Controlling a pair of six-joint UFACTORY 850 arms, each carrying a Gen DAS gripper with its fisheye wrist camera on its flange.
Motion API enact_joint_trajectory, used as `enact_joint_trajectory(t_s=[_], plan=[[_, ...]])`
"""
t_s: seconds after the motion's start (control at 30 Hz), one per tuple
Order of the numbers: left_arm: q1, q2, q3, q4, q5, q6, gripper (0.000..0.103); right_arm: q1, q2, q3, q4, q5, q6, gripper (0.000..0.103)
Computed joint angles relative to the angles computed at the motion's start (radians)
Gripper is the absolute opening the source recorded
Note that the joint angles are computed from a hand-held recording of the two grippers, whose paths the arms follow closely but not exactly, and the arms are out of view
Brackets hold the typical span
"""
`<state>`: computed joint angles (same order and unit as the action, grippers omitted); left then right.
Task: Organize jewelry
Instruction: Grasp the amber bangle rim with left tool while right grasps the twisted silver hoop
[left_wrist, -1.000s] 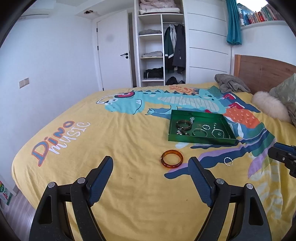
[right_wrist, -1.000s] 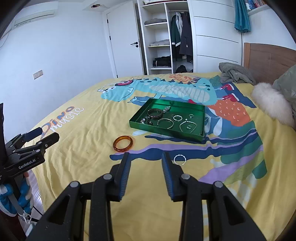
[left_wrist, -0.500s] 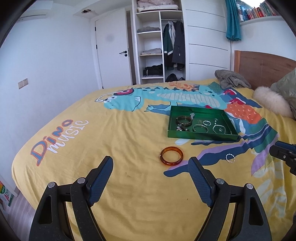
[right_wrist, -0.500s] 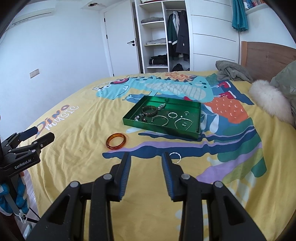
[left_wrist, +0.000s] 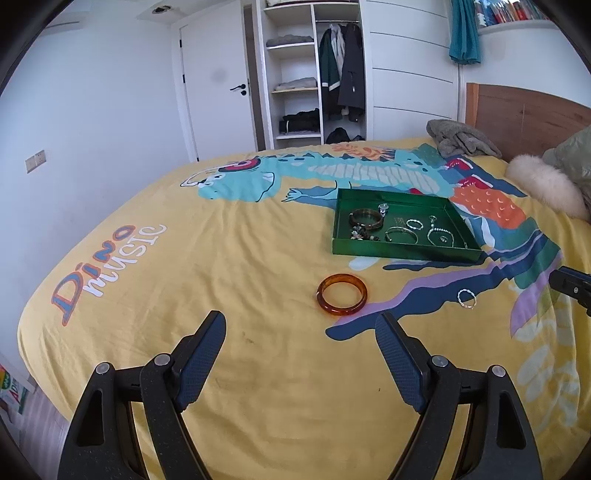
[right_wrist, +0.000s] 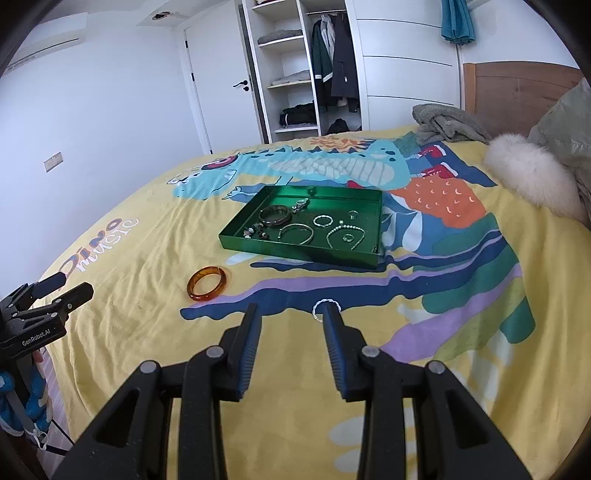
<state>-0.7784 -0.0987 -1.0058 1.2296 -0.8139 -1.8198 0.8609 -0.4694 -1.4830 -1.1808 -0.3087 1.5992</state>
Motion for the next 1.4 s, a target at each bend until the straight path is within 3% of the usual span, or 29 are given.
enact_joint_trajectory(t_s=[0.23, 0.43, 0.6, 0.73, 1.03, 1.17, 1.27, 1.4], plan=[[0.064, -0.050, -0.024, -0.053, 0.148, 0.066, 0.082, -0.034, -0.037, -0.017, 0.043, 0.024, -0.028, 0.033], [0.121, -0.148, -0.093, -0.070, 0.296, 0.158, 0.077, -0.066, -0.107, -0.073, 0.201, 0.051, -0.201, 0.033], [0.174, -0.256, -0.190, -0.167, 0.388, 0.302, 0.070, -0.095, -0.174, -0.132, 0.382, 0.074, -0.387, 0.033], [0.203, -0.351, -0.280, -0.279, 0.388, 0.438, 0.060, -0.116, -0.237, -0.196, 0.581, 0.082, -0.605, 0.033], [0.239, -0.483, -0.400, -0.374, 0.349, 0.557, 0.053, -0.148, -0.391, -0.378, 1.004, 0.034, -1.064, 0.033], [0.238, -0.505, -0.414, -0.367, 0.340, 0.555, 0.053, -0.152, -0.433, -0.431, 1.073, 0.007, -1.146, 0.034], [0.240, -0.512, -0.416, -0.358, 0.342, 0.544, 0.053, -0.150, -0.447, -0.445, 1.093, 0.002, -1.174, 0.042], [0.238, -0.517, -0.419, -0.339, 0.340, 0.528, 0.052, -0.140, -0.460, -0.459, 1.024, -0.010, -1.129, 0.044]])
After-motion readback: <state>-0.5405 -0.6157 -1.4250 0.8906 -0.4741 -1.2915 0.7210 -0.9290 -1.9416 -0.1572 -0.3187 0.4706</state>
